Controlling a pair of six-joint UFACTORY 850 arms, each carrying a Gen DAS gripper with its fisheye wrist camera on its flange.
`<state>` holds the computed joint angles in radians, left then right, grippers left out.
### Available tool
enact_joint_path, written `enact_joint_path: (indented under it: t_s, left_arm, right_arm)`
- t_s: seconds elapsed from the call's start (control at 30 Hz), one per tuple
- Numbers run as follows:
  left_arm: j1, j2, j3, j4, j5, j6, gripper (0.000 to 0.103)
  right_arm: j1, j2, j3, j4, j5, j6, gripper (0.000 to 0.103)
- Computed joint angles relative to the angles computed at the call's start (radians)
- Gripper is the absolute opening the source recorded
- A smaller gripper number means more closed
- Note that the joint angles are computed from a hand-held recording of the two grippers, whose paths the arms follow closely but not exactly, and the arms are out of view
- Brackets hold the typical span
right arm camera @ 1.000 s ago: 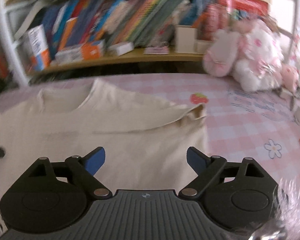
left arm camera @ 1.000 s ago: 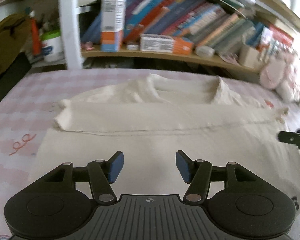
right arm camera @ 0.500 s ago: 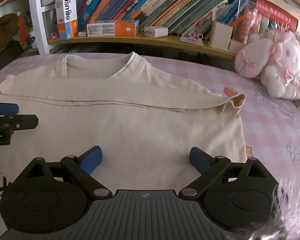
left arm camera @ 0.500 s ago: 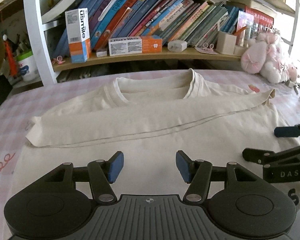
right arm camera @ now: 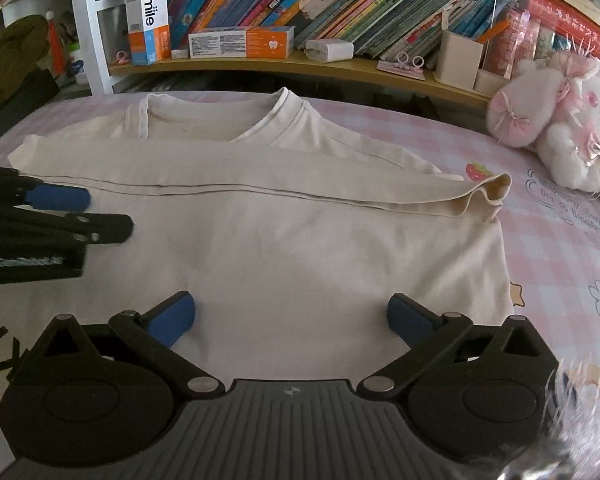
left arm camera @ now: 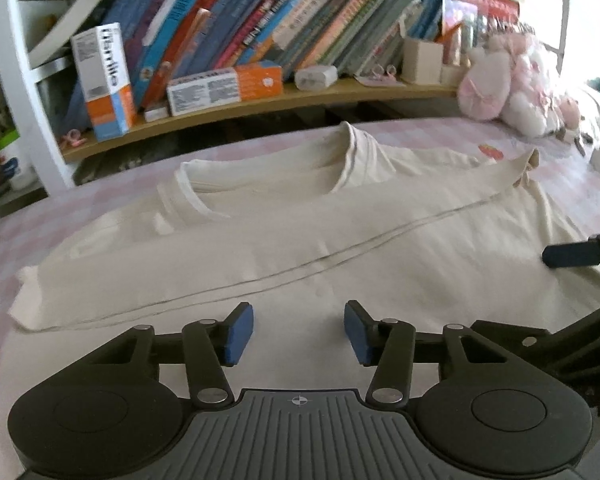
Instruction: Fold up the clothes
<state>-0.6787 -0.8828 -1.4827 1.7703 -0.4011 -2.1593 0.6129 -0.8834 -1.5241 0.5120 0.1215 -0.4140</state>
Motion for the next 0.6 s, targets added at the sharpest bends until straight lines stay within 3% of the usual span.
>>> enact_joint_path:
  t_s: [0.3,0.5,0.6]
  left_arm:
    - [-0.005,-0.105,-0.2,-0.36,-0.085,0.397,0.051]
    - [0.003,-0.169,-0.302,-0.309,-0.153,0.61,0.055]
    - [0.033,-0.221,-0.4,-0.355,-0.2,0.709,0.055]
  right_arm:
    - [0.0,0.001,0.005,-0.041,0.008,0.04,0.103]
    - [-0.001,0.005,0.017,-0.129,0.023,0.123,0.103]
    - [-0.002,0.007,0.021,-0.159,0.023,0.148,0.103]
